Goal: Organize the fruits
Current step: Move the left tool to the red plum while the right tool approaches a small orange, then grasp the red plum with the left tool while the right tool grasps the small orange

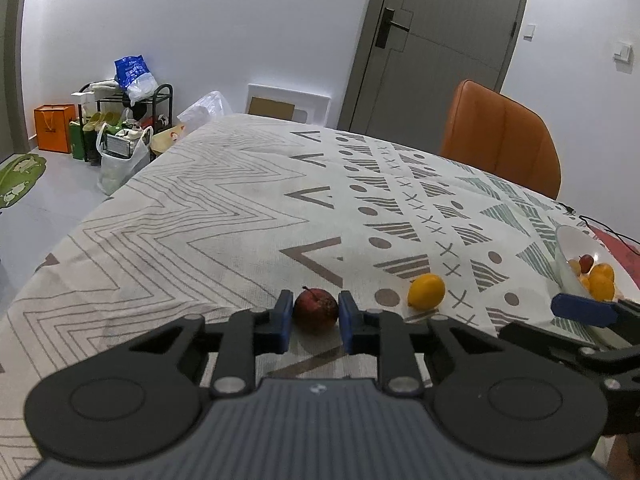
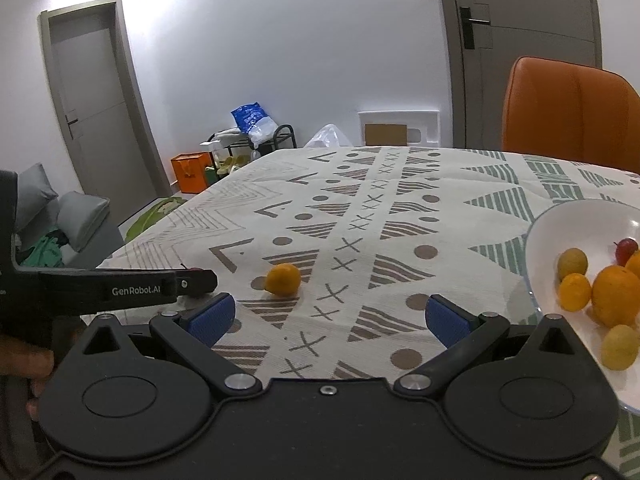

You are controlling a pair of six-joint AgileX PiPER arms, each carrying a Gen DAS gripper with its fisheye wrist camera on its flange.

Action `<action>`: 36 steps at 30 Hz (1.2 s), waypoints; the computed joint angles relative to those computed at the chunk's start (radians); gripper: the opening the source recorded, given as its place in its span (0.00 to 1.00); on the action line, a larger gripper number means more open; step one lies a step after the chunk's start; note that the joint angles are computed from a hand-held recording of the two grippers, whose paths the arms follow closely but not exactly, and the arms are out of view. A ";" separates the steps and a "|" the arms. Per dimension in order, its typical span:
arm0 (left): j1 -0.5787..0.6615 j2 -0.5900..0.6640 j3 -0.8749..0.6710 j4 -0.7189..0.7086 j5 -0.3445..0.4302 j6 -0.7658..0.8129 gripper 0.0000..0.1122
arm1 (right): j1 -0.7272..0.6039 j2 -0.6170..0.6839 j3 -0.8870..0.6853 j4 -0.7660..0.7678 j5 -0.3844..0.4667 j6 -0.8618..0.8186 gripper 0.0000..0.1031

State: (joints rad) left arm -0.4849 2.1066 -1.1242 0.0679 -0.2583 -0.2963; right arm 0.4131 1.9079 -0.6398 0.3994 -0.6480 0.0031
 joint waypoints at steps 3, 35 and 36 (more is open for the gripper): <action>0.004 -0.007 0.008 -0.002 -0.006 0.000 0.20 | 0.000 0.007 -0.017 -0.010 0.009 -0.002 1.00; 0.075 -0.100 0.108 -0.094 -0.059 0.089 0.20 | -0.011 0.133 -0.282 -0.060 0.243 -0.060 0.23; 0.076 -0.103 0.111 -0.091 -0.061 0.087 0.20 | -0.008 0.130 -0.279 -0.043 0.244 -0.075 0.23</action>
State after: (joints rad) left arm -0.4085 2.0041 -1.0127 -0.0228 -0.3194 -0.2091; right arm 0.4051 2.0380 -0.9188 0.3566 -0.4045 -0.0722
